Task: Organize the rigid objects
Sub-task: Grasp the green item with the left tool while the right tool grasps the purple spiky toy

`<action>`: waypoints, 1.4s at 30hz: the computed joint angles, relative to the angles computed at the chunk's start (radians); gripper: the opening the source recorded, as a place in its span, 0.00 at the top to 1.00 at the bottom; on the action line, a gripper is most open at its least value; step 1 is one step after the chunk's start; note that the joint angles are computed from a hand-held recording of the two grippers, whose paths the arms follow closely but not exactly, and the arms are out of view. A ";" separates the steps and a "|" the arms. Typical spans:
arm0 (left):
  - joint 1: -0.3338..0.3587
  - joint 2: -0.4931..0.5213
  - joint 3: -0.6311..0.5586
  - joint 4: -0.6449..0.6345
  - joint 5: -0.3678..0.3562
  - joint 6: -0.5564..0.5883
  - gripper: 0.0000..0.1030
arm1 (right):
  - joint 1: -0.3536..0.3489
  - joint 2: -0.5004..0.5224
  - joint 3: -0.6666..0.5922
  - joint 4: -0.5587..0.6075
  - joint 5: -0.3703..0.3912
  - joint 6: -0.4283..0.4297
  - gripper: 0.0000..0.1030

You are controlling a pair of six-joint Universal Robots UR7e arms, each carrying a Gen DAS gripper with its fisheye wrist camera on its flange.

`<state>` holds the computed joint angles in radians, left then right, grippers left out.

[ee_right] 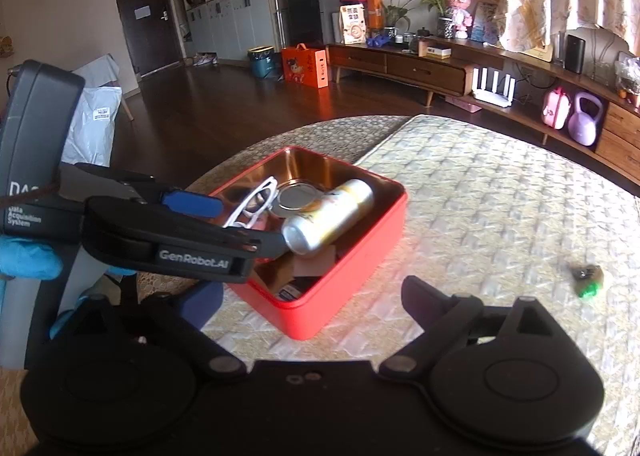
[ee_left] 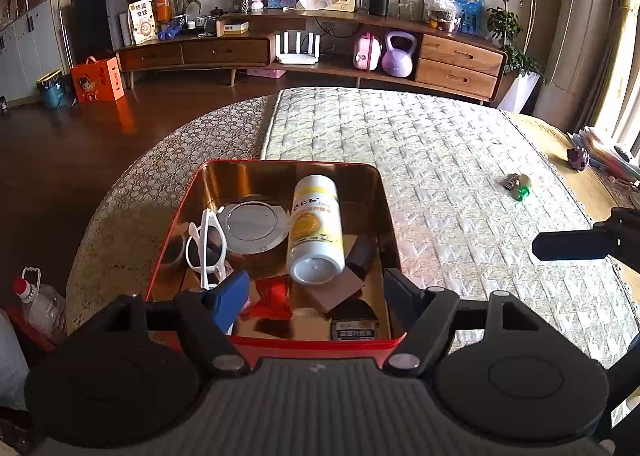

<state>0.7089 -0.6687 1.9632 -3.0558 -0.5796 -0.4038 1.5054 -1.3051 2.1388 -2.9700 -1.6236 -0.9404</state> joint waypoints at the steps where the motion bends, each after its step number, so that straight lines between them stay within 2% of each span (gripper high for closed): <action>1: -0.005 0.006 -0.002 -0.006 -0.001 0.003 0.21 | -0.006 -0.007 0.002 0.000 0.001 -0.001 0.03; 5: -0.021 0.035 -0.024 -0.031 0.003 0.012 0.19 | -0.035 -0.039 0.009 -0.003 0.009 -0.016 0.00; 14: -0.029 0.123 -0.118 -0.054 -0.052 0.025 0.19 | -0.127 -0.087 -0.024 0.027 0.022 -0.021 0.00; 23: -0.024 0.248 -0.287 -0.001 -0.080 0.031 0.19 | -0.213 -0.074 -0.131 0.035 0.009 0.009 0.00; 29: -0.012 0.343 -0.426 0.041 -0.130 0.077 0.19 | -0.260 -0.016 -0.251 0.029 -0.024 0.040 0.01; 32: -0.008 0.395 -0.505 0.071 -0.137 0.101 0.19 | -0.277 0.021 -0.330 0.050 -0.048 0.072 0.02; 42: 0.019 0.562 -0.786 0.157 -0.153 0.186 0.19 | -0.302 0.189 -0.624 0.068 -0.162 0.099 0.02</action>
<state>0.7279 -0.1068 1.1776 -2.8986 -0.7327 -0.2174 1.2032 -1.1163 1.5144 -2.9016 -1.7855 -0.8410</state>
